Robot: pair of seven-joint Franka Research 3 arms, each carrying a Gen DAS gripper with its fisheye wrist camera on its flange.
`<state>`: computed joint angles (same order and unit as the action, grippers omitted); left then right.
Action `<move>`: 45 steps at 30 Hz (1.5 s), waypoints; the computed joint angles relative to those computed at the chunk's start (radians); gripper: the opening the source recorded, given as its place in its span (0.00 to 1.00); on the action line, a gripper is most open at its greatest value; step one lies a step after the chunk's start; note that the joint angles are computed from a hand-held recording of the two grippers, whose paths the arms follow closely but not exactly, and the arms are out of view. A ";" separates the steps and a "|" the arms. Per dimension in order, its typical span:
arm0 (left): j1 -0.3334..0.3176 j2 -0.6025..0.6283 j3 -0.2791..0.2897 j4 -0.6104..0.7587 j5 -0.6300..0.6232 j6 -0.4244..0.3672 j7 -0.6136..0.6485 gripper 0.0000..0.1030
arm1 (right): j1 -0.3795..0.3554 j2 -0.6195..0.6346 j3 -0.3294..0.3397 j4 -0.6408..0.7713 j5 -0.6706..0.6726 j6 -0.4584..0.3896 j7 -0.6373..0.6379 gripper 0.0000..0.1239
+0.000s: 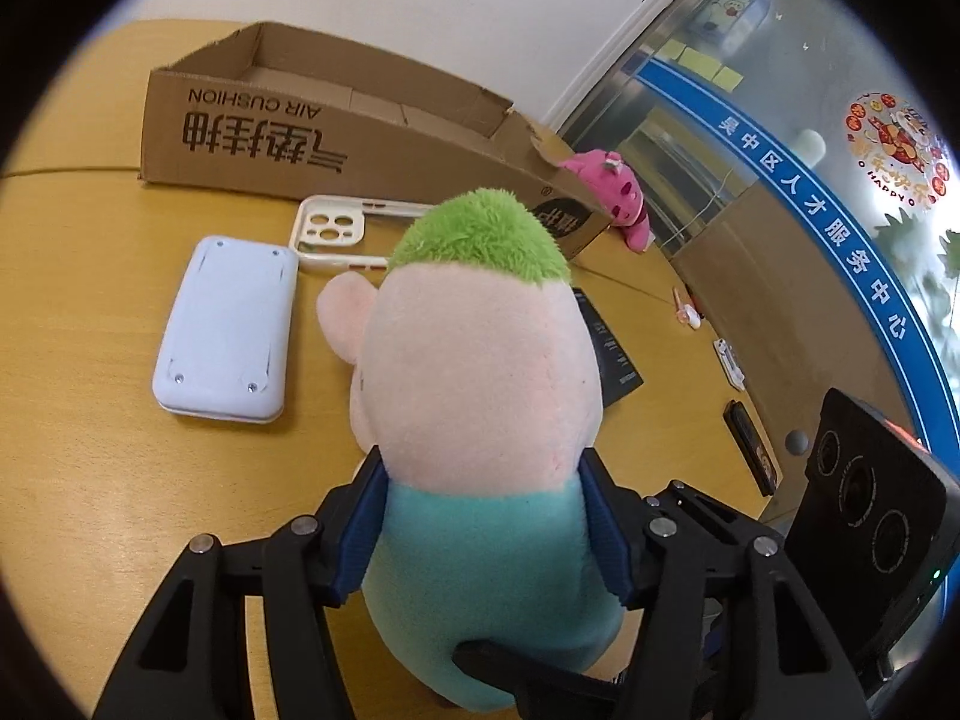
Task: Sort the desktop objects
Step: 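Lift the plush pig with the left gripper and carry it over the box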
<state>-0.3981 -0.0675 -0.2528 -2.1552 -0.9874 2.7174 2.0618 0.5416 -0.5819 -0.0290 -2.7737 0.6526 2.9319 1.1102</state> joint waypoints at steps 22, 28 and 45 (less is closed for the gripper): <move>-0.065 -0.048 0.044 0.260 -0.203 0.212 0.473 0.57 | -0.151 -0.007 0.142 0.272 -0.308 0.173 0.144 0.66; -0.050 -0.018 0.026 0.303 -0.194 0.223 0.474 0.57 | -0.183 0.027 0.157 0.329 -0.341 0.159 0.177 0.67; 0.066 0.174 -0.032 0.490 0.017 0.147 0.283 0.57 | -0.233 0.245 0.163 0.521 -0.407 0.092 0.226 0.68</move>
<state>-0.3319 0.1062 -0.2849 -1.6653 -0.9707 2.8641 2.3446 0.3083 -0.3367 0.1341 -2.2526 0.2453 3.0235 1.3363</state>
